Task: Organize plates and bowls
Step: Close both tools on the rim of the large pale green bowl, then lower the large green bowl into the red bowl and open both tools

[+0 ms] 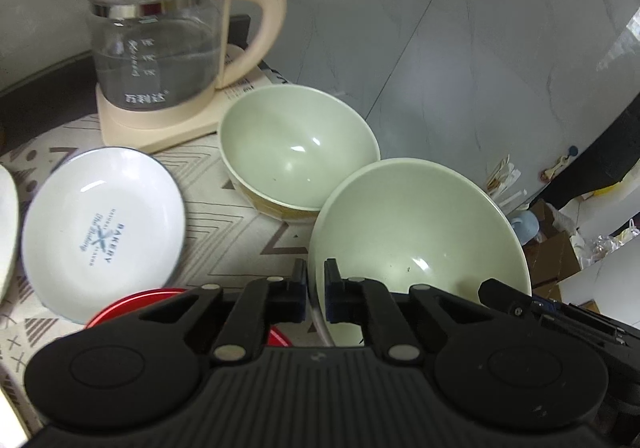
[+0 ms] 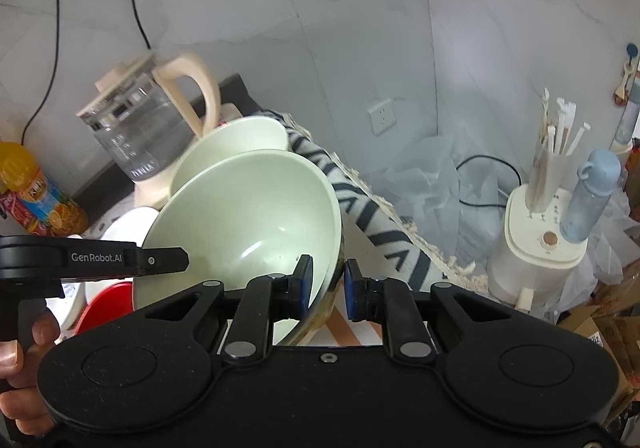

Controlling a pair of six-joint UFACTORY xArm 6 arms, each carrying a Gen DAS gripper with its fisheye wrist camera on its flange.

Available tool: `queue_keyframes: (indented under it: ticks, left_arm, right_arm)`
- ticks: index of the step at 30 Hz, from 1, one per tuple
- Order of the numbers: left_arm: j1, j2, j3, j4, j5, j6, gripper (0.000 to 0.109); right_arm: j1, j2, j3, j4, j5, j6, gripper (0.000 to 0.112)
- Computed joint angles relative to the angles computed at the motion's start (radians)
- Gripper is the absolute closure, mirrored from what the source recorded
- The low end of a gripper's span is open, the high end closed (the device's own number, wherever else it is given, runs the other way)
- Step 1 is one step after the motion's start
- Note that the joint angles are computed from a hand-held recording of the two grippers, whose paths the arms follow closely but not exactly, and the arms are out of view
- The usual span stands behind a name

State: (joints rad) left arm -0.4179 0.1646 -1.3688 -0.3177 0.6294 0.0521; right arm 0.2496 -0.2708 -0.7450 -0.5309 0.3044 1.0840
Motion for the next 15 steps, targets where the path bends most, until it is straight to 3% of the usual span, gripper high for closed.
queue_keyframes:
  ticks: [15]
  left_arm:
    - [0.073,-0.17,0.143,-0.044,-0.02,0.072,0.102]
  right_arm:
    - [0.112,-0.038,-0.048,-0.18,0.077,0.203,0.095]
